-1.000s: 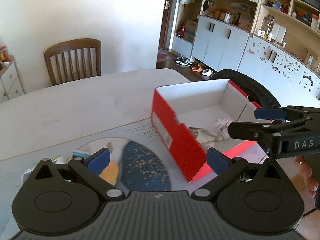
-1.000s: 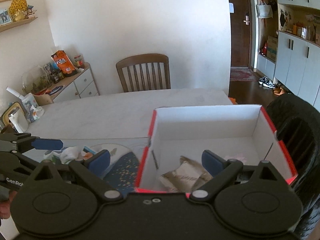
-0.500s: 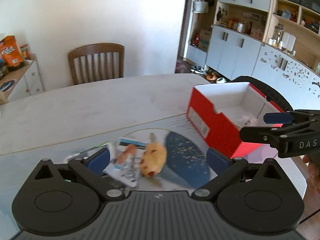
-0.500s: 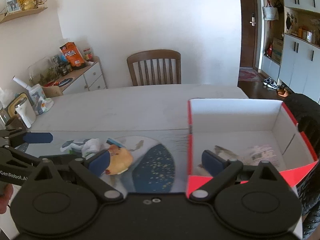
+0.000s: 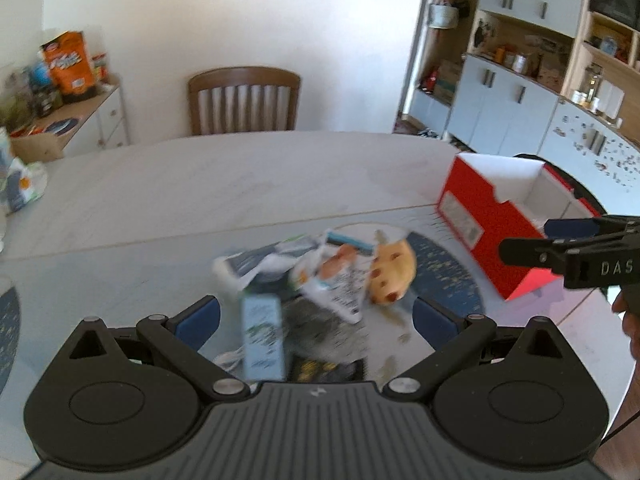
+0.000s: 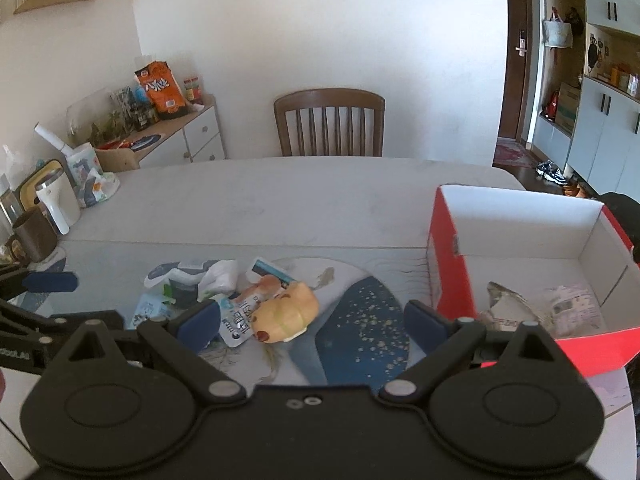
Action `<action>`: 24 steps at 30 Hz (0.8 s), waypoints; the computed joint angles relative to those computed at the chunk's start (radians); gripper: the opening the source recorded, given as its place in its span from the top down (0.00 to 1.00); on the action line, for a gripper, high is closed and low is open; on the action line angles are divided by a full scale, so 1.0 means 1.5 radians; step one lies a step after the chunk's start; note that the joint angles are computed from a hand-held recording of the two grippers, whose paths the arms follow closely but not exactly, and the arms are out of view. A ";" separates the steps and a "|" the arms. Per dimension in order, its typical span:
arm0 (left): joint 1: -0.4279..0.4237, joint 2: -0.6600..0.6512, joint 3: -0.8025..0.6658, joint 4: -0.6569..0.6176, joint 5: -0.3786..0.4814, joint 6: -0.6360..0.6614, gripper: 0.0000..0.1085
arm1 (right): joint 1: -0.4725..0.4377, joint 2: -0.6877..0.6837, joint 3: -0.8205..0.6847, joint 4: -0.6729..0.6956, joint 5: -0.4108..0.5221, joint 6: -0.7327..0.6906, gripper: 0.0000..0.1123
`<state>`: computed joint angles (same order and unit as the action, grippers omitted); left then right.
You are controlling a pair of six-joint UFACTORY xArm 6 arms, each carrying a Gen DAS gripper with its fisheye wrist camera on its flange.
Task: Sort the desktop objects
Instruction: 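Move both tools back from the shoebox to the snack pile, then grasp the blue-white milk carton with the left tool while the right tool grasps the yellow spotted toy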
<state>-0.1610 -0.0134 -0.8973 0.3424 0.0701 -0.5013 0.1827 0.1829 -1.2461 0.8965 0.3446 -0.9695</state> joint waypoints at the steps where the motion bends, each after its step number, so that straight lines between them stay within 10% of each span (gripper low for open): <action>1: 0.004 -0.005 0.010 -0.009 -0.003 0.010 0.05 | 0.005 0.002 0.001 -0.005 -0.007 0.002 0.13; 24: 0.050 0.105 -0.052 0.183 0.003 -0.126 0.06 | 0.056 0.145 -0.075 -0.270 -0.131 0.276 0.15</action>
